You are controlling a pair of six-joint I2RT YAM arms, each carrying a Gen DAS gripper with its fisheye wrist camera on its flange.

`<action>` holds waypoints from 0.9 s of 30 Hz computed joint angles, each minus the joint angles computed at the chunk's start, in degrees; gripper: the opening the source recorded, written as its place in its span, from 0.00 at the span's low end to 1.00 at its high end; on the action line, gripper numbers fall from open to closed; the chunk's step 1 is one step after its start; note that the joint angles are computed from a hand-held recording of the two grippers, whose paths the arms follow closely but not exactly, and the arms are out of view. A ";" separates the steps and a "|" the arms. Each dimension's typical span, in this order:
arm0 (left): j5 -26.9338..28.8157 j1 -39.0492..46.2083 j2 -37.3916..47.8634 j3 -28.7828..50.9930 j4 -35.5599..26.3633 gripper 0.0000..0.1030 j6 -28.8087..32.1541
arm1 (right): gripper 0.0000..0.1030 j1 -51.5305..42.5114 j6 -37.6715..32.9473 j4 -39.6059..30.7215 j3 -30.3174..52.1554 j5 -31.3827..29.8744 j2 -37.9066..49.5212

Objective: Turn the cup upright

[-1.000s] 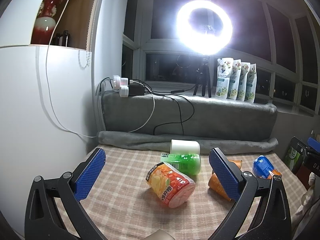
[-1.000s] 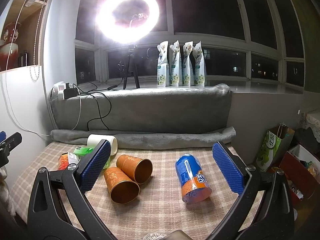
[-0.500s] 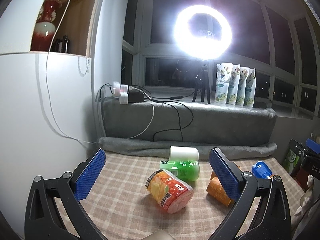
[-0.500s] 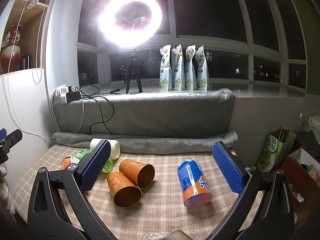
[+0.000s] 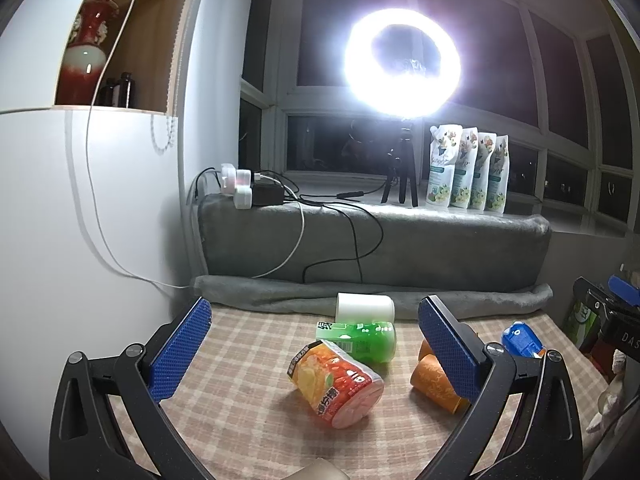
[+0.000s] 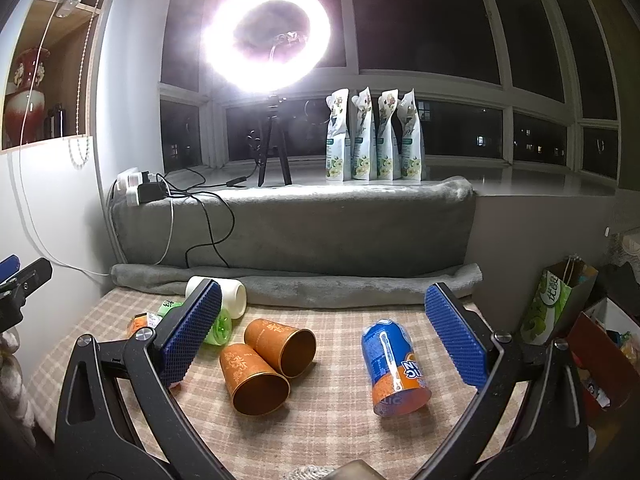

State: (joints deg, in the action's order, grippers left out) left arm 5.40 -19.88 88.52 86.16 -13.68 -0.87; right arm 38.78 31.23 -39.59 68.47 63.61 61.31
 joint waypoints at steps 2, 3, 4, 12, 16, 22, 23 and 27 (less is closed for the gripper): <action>0.02 0.01 0.08 0.09 -0.06 0.99 -0.01 | 1.00 0.10 0.06 -0.01 -0.03 0.13 0.03; -0.03 -0.02 0.10 0.13 -0.13 0.99 -0.04 | 1.00 0.06 0.00 0.10 -0.03 0.07 0.08; -0.06 -0.05 0.06 0.07 -0.11 0.99 -0.02 | 1.00 0.07 -0.02 0.04 -0.01 0.11 0.06; 0.00 -0.12 0.48 0.35 -0.23 0.99 0.08 | 1.00 -0.91 -1.28 1.37 -0.23 -0.99 0.40; -0.20 -0.37 0.92 0.71 -0.42 0.99 0.03 | 1.00 -0.95 -1.33 1.41 -0.30 -1.05 0.47; -0.24 -0.55 1.65 1.06 -0.54 0.99 -0.04 | 1.00 -2.54 -2.87 3.52 -1.17 -3.54 0.84; -0.30 -0.56 1.71 1.01 -0.48 0.99 -0.01 | 1.00 -2.78 -3.12 3.64 -1.21 -3.94 0.75; -0.20 -0.29 2.47 1.70 -0.87 0.99 0.03 | 1.00 -4.54 -5.43 5.09 -1.05 -7.02 1.17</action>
State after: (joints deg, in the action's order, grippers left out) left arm 5.20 -20.17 90.99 87.86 -14.55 -0.84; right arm 34.25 25.80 -34.51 67.42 56.59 62.48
